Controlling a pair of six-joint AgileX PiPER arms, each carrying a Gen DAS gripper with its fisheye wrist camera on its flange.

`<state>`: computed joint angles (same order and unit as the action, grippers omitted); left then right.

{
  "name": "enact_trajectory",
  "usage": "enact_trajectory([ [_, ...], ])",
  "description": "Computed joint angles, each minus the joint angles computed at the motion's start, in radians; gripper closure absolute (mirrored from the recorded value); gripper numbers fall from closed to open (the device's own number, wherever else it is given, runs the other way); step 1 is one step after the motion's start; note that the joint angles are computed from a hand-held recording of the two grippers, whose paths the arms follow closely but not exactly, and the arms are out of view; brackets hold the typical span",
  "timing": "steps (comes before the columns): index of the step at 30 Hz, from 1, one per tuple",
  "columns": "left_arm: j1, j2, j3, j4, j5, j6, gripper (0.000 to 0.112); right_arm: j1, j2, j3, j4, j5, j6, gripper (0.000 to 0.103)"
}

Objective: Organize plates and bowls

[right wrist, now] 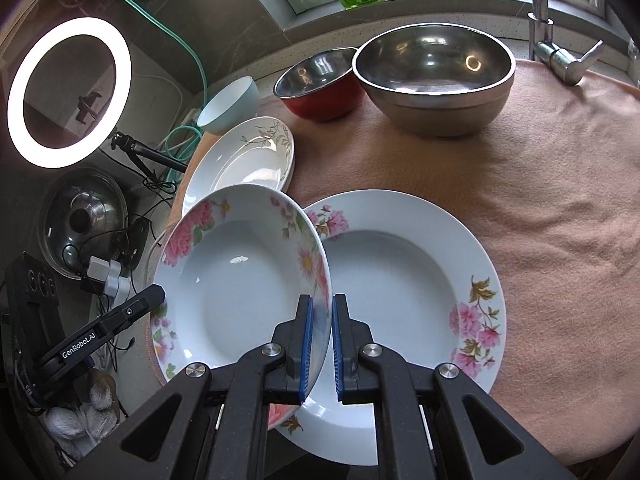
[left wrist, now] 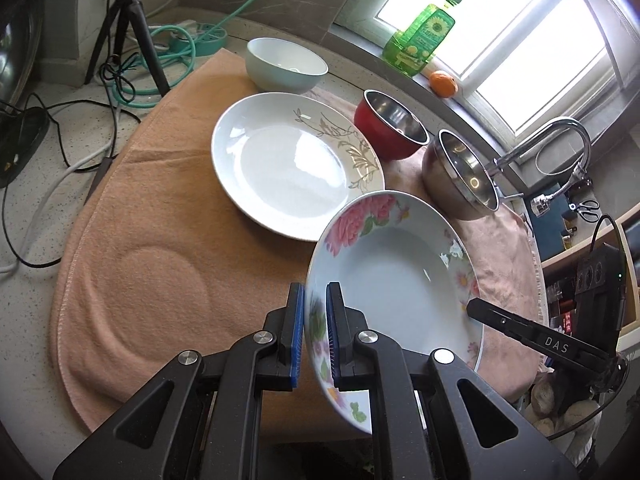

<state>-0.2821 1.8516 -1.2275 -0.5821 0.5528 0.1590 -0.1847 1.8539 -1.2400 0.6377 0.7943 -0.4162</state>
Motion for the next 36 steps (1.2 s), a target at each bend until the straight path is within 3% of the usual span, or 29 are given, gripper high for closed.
enact_trajectory([
  [21,-0.139,0.110,-0.113,0.092,0.029,-0.113,0.103,-0.152,0.006,0.069,0.003,-0.007,-0.074,0.094],
  [36,-0.169,0.156,-0.155,0.121,0.046,-0.141,0.103,-0.165,0.027,0.065,-0.018,-0.023,-0.064,0.094],
])
